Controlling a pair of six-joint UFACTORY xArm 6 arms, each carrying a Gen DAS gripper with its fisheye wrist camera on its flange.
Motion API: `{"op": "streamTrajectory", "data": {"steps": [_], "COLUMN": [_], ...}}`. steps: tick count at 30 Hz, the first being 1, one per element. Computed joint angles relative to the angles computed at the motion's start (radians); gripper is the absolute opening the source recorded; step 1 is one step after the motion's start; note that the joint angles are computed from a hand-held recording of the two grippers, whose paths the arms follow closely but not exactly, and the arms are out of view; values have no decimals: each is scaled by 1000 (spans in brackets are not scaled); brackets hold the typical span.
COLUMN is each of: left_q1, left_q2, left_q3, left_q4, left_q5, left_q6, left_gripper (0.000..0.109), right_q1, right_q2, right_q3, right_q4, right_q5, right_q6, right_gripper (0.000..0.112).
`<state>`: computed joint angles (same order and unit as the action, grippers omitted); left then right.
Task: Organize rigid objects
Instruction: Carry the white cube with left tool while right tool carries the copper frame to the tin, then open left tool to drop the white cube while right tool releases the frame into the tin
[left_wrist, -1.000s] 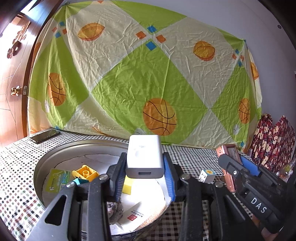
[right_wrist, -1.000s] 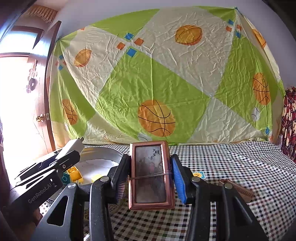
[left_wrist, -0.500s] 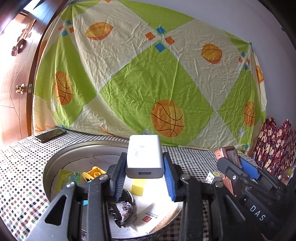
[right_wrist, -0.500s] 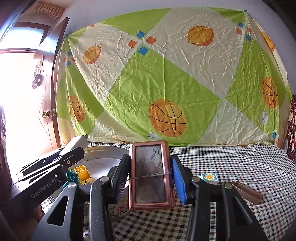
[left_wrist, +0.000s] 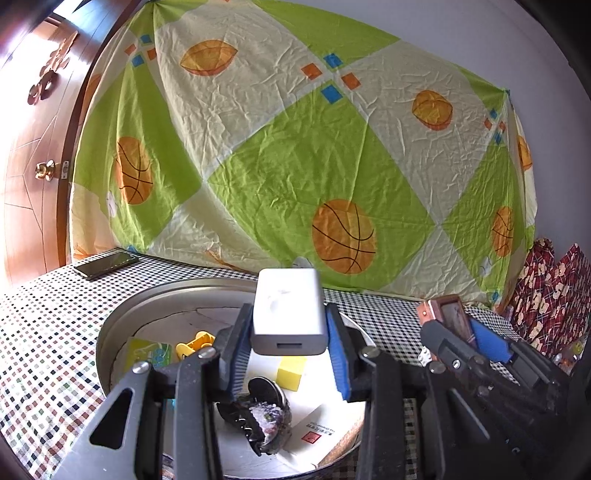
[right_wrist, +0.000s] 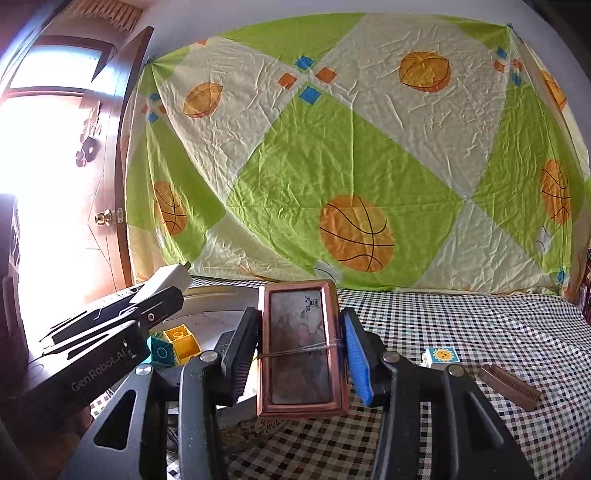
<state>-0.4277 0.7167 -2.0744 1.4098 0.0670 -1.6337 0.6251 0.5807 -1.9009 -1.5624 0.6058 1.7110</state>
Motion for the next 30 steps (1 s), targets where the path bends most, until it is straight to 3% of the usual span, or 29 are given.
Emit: {"op": "streamTrajectory", "data": {"steps": [18, 24, 30], "left_q1": [33, 40, 48], "left_q2": [-22, -19, 2], "left_q3": [41, 49, 39], "left_q4": [-34, -154, -376], "left_q5": [15, 34, 76], "left_q6": [12, 143, 361], "left_gripper": [37, 37, 37], "right_q1": [-3, -13, -30], "right_q2": [84, 136, 236], "right_q3": [-115, -191, -342], "right_q4": [108, 220, 463], "right_q5": [-53, -83, -121], "right_q6": [-144, -253, -462], "right_gripper": [48, 48, 48]}}
